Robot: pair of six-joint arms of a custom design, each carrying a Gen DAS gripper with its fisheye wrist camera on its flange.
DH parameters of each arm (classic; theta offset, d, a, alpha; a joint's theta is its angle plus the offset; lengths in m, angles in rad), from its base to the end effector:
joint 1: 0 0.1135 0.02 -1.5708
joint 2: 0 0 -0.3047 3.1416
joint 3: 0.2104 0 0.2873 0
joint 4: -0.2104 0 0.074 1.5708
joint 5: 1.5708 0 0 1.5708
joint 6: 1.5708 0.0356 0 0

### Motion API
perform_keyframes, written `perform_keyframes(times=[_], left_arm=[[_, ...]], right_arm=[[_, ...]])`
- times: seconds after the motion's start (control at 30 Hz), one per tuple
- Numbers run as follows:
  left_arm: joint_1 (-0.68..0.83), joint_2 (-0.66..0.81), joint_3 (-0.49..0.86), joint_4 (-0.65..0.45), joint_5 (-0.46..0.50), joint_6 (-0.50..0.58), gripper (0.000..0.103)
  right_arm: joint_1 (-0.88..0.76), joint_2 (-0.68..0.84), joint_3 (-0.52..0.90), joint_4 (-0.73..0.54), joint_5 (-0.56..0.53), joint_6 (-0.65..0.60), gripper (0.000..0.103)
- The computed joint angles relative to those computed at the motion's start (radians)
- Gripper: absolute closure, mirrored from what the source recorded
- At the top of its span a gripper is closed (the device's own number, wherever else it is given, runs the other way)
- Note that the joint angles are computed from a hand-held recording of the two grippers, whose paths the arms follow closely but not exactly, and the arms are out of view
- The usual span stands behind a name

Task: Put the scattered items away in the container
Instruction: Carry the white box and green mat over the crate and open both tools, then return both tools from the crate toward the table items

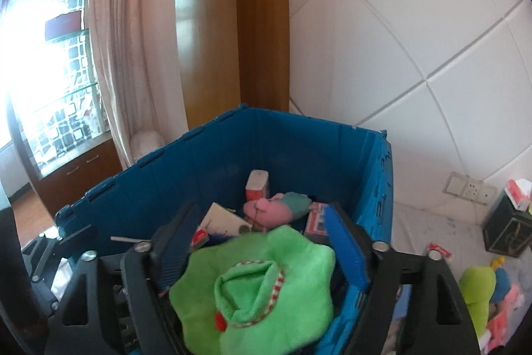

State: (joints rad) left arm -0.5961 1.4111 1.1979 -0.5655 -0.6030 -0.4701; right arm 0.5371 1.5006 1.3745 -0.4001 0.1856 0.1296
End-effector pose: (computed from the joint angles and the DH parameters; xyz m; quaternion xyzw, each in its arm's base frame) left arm 0.2864 -0.1699 0.3410 -0.0589 0.8864 0.0487 0.4565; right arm 0.3291 0.1883 0.3869 -0.1293 0.8544 0.0866 0.4957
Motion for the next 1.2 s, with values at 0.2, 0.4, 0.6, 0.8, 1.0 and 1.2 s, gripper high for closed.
perform_keyframes(times=[0.2, 0.4, 0.6, 0.8, 1.0, 1.2], left_arm=[[-0.070, -0.014, 0.009, -0.036, -0.038, -0.048, 0.023], [-0.184, 0.028, 0.069, -0.076, -0.107, -0.092, 0.023], [-0.312, 0.116, 0.181, -0.125, -0.168, -0.144, 0.023], [-0.458, 0.238, 0.336, -0.135, -0.227, -0.167, 0.023], [-0.557, 0.417, 0.529, -0.137, -0.215, -0.176, 0.022], [-0.584, 0.611, 0.702, -0.179, -0.139, -0.189, 0.022]], right_arm=[[-0.027, -0.082, -0.067, -0.011, 0.010, 0.015, 0.000], [-0.109, -0.227, -0.162, -0.030, -0.005, 0.009, 0.000], [-0.277, -0.386, -0.258, -0.057, -0.083, -0.016, 0.000], [-0.588, -0.512, -0.333, -0.105, -0.282, -0.104, 0.000], [-1.055, -0.502, -0.376, -0.156, -0.582, -0.281, 0.000], [-1.324, -0.355, -0.403, -0.160, -0.697, -0.441, 0.000]])
